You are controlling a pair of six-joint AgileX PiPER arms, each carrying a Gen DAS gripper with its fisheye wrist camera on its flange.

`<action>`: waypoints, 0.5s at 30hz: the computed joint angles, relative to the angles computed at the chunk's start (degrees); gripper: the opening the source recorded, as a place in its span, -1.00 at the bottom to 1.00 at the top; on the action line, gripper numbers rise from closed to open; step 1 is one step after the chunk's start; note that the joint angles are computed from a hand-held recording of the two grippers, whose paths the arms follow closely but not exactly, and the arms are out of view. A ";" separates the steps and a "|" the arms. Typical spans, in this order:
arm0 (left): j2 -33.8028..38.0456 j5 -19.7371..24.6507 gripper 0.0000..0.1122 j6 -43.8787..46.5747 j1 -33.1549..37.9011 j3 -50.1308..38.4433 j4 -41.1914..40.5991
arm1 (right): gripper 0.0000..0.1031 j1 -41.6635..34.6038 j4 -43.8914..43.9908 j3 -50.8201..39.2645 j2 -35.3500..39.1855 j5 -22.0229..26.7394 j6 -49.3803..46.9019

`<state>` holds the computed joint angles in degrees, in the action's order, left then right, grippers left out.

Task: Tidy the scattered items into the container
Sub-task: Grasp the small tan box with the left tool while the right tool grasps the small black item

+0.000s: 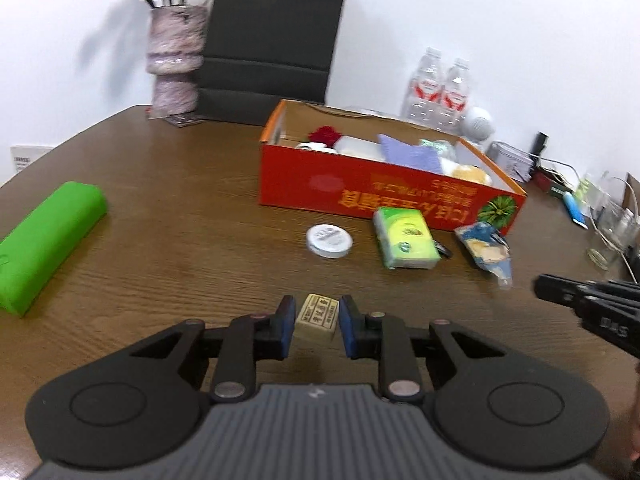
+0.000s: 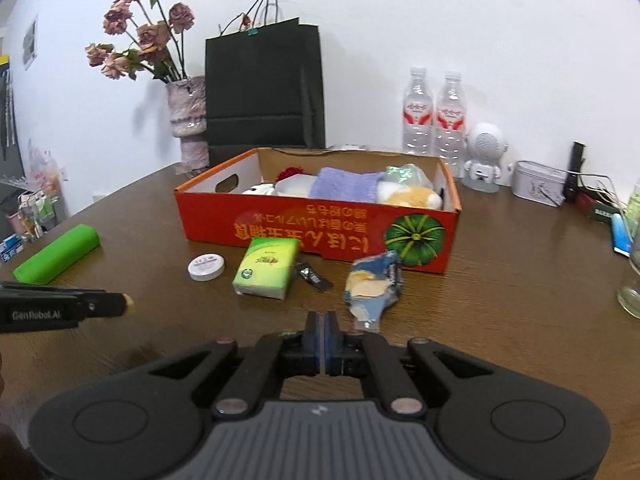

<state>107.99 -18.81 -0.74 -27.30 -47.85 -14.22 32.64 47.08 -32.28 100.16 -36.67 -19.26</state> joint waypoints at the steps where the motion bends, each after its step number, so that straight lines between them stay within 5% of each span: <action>1: -0.52 -0.30 -0.58 -0.83 0.29 0.53 0.98 | -0.97 0.20 -0.34 0.62 -0.63 -0.26 0.80; 5: -1.20 -1.85 -0.57 1.74 -0.38 1.82 -0.77 | -0.86 -2.71 -7.38 -1.70 0.14 2.88 1.07; 8: -0.70 -1.65 -0.57 0.82 -0.57 1.54 0.48 | -0.73 -9.25 -15.03 -11.06 6.07 11.13 -0.73; 11: -0.66 -2.03 -0.57 1.10 -0.58 1.88 0.26 | -0.71 -13.34 -12.12 -22.26 13.23 19.28 -10.14; 15: -0.21 -1.45 -0.57 3.18 0.07 1.44 -1.35 | -0.55 -16.38 -24.06 -29.74 18.34 25.00 -2.55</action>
<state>107.78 -20.26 2.44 -27.22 -46.41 -15.58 16.26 23.03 -62.02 118.50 -11.67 -21.81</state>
